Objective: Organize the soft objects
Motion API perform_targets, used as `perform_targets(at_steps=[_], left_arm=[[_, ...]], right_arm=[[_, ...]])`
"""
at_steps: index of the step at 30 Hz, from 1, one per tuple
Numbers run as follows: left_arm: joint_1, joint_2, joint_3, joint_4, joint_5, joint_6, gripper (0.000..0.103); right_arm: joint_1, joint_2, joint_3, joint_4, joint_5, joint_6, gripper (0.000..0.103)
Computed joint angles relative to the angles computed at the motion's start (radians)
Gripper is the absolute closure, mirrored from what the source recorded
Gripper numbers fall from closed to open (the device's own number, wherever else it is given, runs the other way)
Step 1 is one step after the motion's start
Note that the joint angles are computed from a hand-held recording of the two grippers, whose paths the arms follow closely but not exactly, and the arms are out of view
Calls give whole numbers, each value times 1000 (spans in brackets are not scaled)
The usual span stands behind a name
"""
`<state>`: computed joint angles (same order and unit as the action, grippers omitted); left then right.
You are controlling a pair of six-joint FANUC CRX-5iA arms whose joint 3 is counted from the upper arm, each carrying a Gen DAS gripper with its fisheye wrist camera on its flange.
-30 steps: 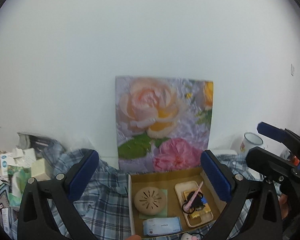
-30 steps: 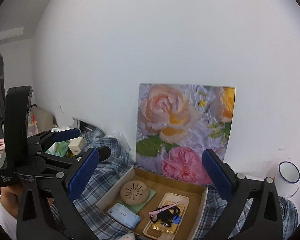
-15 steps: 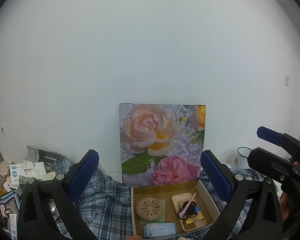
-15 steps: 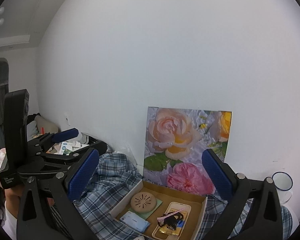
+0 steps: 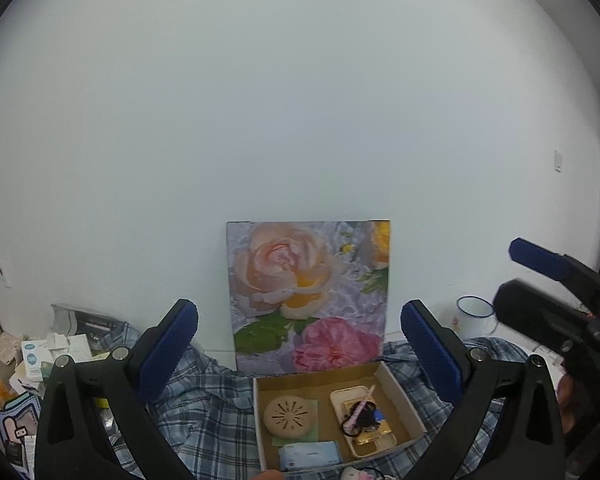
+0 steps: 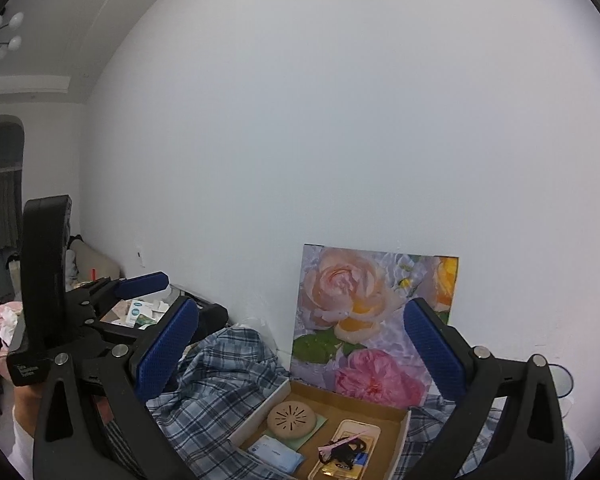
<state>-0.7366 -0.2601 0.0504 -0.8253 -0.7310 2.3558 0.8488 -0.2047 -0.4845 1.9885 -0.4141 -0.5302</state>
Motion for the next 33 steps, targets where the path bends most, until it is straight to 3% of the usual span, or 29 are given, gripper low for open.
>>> perform_targets(at_steps=[6, 9, 14, 21, 29, 33], left_arm=[[-83, -14, -21, -90, -58, 73, 0], [-90, -28, -54, -68, -54, 53, 0], [-16, -61, -143, 98, 28, -44, 0], [21, -57, -198, 164, 50, -70, 0], [58, -34, -258, 227, 86, -109, 0], [88, -25, -292, 289, 117, -155, 0]], right_arm=[[27, -28, -35, -88, -14, 91, 0], [38, -50, -65, -119, -6, 121, 0], [54, -85, -124, -124, -6, 109, 0], [79, -92, -182, -142, 0, 109, 0], [44, -63, -220, -53, 66, 19, 0], [-10, -46, -229, 50, 127, -82, 0]])
